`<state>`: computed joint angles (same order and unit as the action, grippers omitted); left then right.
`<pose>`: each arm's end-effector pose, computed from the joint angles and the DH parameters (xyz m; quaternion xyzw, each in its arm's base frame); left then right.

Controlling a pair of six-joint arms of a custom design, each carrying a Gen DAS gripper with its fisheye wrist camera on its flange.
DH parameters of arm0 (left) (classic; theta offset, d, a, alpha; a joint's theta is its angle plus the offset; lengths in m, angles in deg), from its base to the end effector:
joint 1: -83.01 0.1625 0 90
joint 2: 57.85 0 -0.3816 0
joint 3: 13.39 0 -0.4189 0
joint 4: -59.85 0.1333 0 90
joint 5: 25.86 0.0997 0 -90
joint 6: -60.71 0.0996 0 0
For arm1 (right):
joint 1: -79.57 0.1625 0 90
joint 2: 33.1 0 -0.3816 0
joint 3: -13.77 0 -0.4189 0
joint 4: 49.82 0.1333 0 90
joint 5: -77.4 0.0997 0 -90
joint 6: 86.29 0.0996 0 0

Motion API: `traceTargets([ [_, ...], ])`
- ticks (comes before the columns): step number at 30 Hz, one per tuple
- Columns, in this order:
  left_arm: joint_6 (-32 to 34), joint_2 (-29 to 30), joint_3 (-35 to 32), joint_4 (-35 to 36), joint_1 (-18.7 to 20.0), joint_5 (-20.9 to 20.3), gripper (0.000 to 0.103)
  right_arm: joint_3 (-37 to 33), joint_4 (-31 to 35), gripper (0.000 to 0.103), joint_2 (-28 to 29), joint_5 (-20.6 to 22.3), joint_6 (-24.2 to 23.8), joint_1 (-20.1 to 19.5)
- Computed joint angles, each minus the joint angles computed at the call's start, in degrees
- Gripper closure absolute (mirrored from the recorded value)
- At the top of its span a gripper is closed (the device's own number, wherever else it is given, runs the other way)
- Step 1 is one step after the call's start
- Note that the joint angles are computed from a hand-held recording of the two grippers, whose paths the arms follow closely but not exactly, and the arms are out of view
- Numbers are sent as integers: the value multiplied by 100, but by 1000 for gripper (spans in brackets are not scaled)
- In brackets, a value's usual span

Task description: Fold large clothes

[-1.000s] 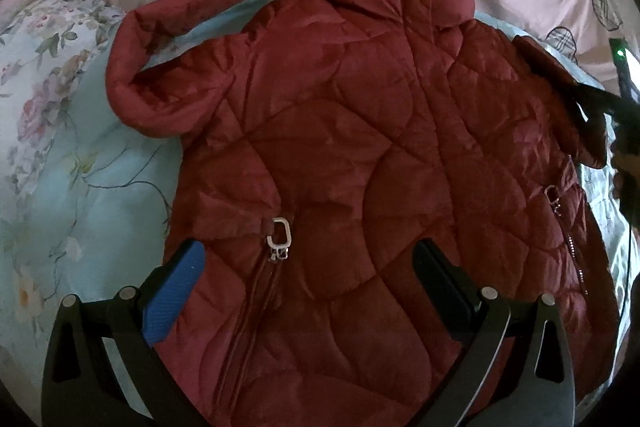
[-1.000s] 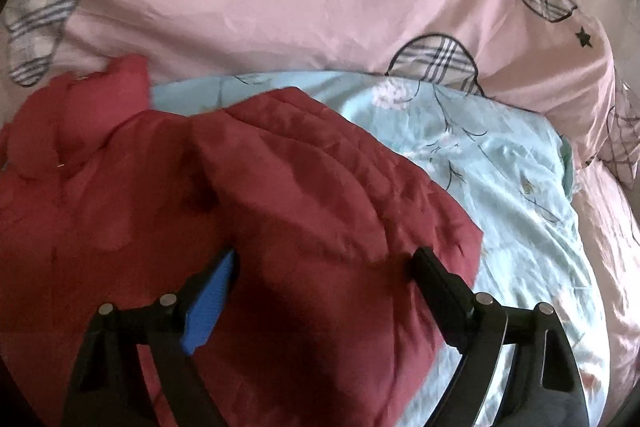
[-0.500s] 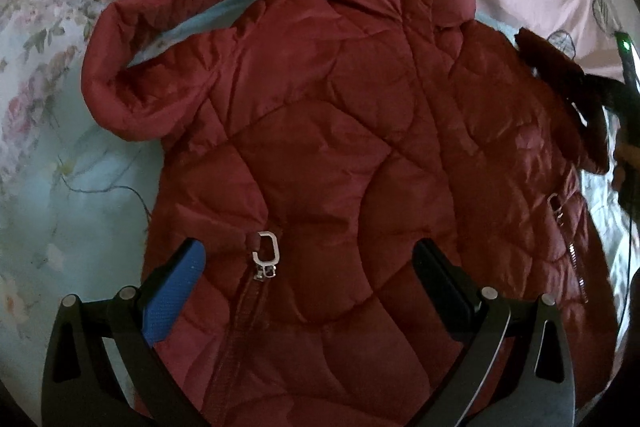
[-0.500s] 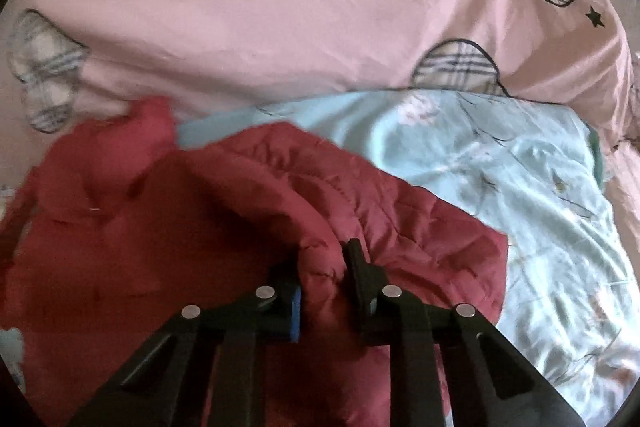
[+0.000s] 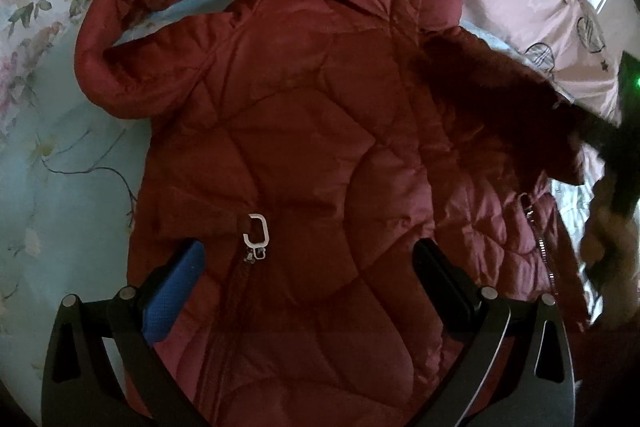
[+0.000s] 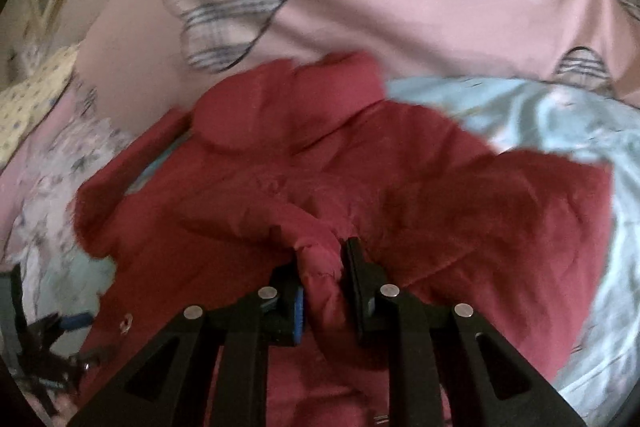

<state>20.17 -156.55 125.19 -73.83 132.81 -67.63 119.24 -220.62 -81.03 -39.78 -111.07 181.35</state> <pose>-0.0787 -0.4148 0.2115 -0.0163 0.9122 -0.2875 0.2915 0.2099 -0.5764 0.0503 0.2536 -0.9189 0.1686 0.2509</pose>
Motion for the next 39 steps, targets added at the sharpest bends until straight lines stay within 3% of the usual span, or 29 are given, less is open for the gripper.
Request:
traceTargets([
  [4,211,-174,18,-278,131,-319,0,207,120,86,85,294,-194,67],
  [11,766,-82,-341,-1212,820,-1634,0,425,31,85,344,728,-696,46],
  [15,1014,485,-930,-1355,1289,-2148,0,482,-102,81,446,721,-937,49],
  [19,1149,1090,-1438,-1319,1607,-2247,0,456,-107,81,497,808,-898,24],
  [22,1272,1460,-1724,-1340,1767,-2283,21,445,-34,80,472,814,-861,13],
  [24,1421,1564,-1807,-1341,1780,-2288,65,430,48,78,446,831,-821,1],
  [25,1487,1612,-1860,-1317,1774,-2333,74,415,94,78,443,780,-786,12],
  [27,1589,1613,-1856,-1379,1693,-2240,88,441,152,75,395,643,-688,34],
  [29,1726,1610,-1834,-1459,1569,-1934,90,563,267,70,194,739,-517,-15],
  [31,1792,1501,-1645,-1458,1237,-1028,90,733,162,61,-37,827,-399,-38],
  [34,1816,1369,-1390,-1450,945,64,90,901,-242,59,-299,698,-337,-38],
  [37,1725,1297,-1229,-1366,882,699,90,778,-641,58,-303,221,-266,-22],
  [39,1752,1414,-1231,-1425,904,802,89,599,-827,57,-213,-74,-198,-36],
])
